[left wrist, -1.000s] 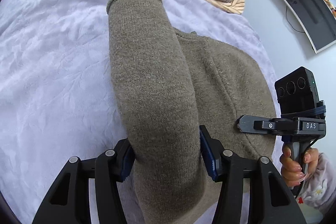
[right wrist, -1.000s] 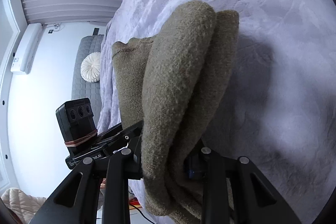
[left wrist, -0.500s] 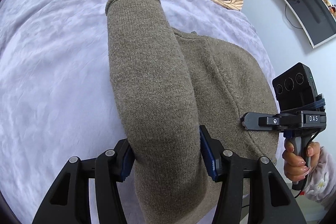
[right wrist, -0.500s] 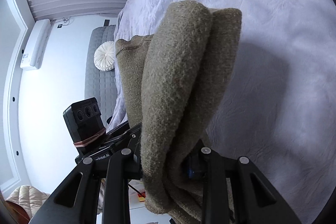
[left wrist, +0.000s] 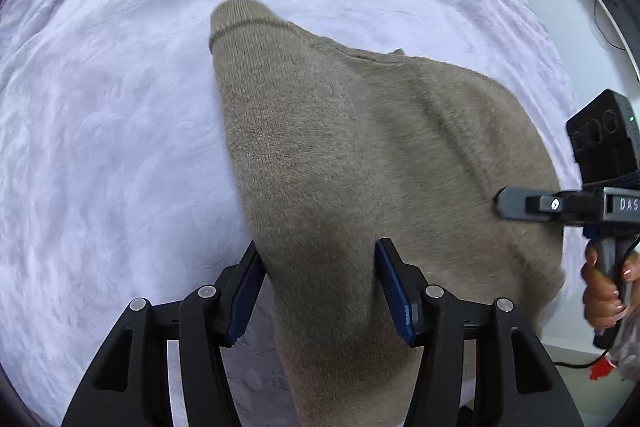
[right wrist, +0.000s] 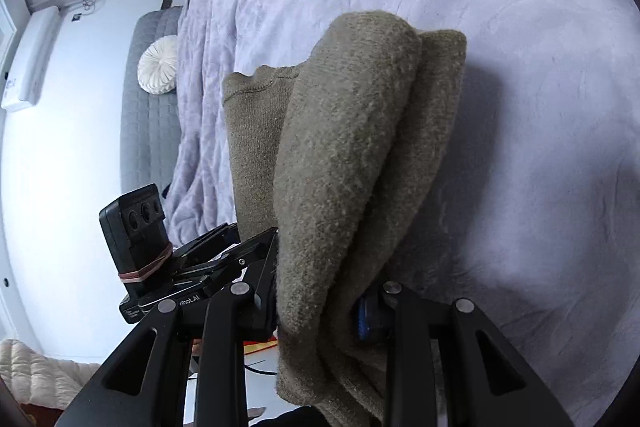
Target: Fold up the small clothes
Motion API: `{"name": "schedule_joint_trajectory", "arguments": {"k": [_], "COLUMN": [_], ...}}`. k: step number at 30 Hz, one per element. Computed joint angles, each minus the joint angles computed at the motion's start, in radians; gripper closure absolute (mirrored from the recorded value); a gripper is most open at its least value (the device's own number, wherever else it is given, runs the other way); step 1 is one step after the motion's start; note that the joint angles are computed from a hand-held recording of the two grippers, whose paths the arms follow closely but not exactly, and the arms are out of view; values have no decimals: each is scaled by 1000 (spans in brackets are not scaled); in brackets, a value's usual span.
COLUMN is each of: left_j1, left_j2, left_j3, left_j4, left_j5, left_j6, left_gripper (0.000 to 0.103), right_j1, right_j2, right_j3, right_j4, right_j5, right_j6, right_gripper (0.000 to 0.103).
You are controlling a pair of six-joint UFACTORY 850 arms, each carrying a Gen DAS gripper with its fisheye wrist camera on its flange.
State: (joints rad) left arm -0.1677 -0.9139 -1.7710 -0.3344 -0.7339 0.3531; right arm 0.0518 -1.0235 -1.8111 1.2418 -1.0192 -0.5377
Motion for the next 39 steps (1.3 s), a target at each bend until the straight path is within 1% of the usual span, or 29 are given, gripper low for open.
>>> {"name": "schedule_joint_trajectory", "arguments": {"k": [1, 2, 3, 4, 5, 6, 8, 10, 12, 13, 14, 15, 16, 17, 18, 21, 24, 26, 28, 31, 34, 38, 39], "left_j1": [5, 10, 11, 13, 17, 22, 21, 18, 13, 13, 15, 13, 16, 17, 21, 9, -9, -12, -15, -15, -7, 3, 4], "left_j2": [8, 19, 29, 42, 49, 57, 78, 96, 101, 108, 117, 118, 117, 121, 129, 110, 95, 101, 107, 111, 121, 145, 147], "left_j3": [12, 27, 41, 57, 63, 72, 96, 119, 122, 130, 140, 140, 140, 145, 157, 154, 171, 188, 197, 196, 200, 225, 229], "left_j4": [-3, 11, 39, 67, 70, 73, 129, 189, 228, 247, 257, 264, 266, 270, 272, 298, 342, 345, 363, 384, 372, 321, 312], "left_j5": [9, 26, 43, 62, 70, 74, 96, 119, 127, 129, 131, 132, 131, 130, 130, 120, 143, 164, 170, 159, 136, 113, 105], "left_j6": [-6, -28, -58, -91, -103, -113, -168, -210, -248, -267, -278, -292, -299, -311, -315, -348, -391, -400, -418, -429, -422, -365, -355], "left_gripper": [38, 29, 20, 19, 19, 19, 19, 19, 19, 19, 19, 19, 19, 19, 19, 19, 19, 19, 19, 19, 19, 19, 19], "right_j1": [1, 5, 10, 10, 14, 14, 10, 2, -12, -16, -8, -6, -2, 13, 32, 61, 92, 106, 114, 107, 95, 79, 80], "right_j2": [-2, 2, 10, 38, 53, 66, 93, 135, 161, 164, 163, 169, 174, 179, 182, 206, 183, 169, 173, 204, 234, 280, 288], "right_j3": [-16, -28, -36, -2, 6, 18, 43, 101, 157, 174, 177, 195, 205, 202, 192, 193, 171, 176, 195, 233, 270, 329, 338], "right_j4": [-47, -113, -199, -264, -345, -384, -395, -372, -285, -224, -185, -161, -180, -237, -310, -482, -693, -758, -776, -754, -716, -648, -639], "right_j5": [20, 45, 84, 118, 152, 170, 193, 210, 186, 159, 143, 133, 139, 166, 197, 272, 293, 317, 356, 371, 372, 369, 372], "right_j6": [29, 69, 125, 156, 210, 236, 264, 237, 162, 128, 120, 107, 113, 144, 178, 233, 319, 329, 330, 352, 357, 349, 353], "right_gripper": [69, 67, 61, 53, 51, 50, 50, 50, 50, 50, 50, 52, 61, 75, 91, 95, 95, 95, 95, 94, 93, 93, 91]}}
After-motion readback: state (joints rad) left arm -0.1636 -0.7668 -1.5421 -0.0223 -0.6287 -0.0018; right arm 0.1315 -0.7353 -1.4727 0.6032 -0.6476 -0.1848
